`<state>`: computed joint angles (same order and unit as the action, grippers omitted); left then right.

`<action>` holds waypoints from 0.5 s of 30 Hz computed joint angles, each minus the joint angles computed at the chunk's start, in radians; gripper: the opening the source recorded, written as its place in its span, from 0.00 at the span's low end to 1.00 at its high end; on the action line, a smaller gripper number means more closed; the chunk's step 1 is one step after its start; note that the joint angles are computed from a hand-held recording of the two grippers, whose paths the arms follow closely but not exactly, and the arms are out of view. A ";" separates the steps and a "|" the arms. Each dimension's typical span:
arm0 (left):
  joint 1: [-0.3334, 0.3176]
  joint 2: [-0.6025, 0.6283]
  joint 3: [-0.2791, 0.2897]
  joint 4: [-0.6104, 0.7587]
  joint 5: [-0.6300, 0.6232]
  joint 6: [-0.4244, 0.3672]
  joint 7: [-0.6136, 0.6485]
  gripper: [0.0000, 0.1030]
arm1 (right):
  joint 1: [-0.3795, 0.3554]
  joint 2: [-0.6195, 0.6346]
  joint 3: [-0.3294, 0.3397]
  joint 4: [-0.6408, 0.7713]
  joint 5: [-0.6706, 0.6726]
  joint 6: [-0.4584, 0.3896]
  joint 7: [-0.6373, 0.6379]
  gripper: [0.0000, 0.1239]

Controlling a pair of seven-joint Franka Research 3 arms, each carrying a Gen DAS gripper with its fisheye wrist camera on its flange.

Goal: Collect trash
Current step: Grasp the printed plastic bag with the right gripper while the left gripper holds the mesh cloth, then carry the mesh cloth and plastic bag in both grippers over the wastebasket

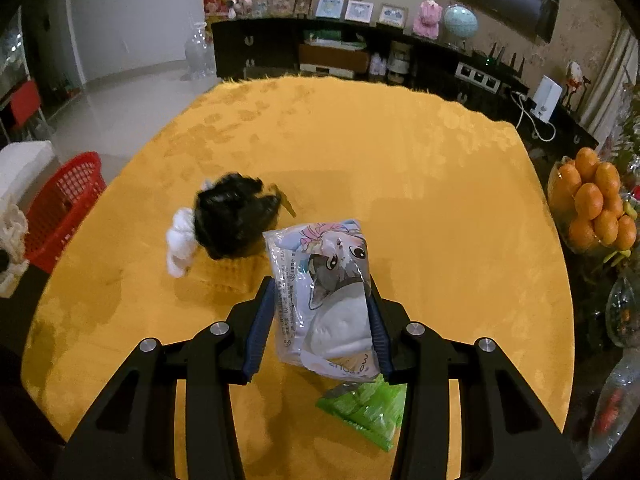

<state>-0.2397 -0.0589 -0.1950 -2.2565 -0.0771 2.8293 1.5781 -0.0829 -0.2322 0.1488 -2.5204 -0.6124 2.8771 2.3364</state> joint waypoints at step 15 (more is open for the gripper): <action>0.006 -0.039 0.016 -0.011 0.011 0.022 -0.041 0.27 | -0.002 -0.115 0.056 -0.009 0.113 0.009 -0.055 0.34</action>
<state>-0.2342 -0.0984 -0.1791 -2.2676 -0.0657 2.8510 1.5373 -0.0849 -0.3470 0.2049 -2.5290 -0.4991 2.8861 2.2817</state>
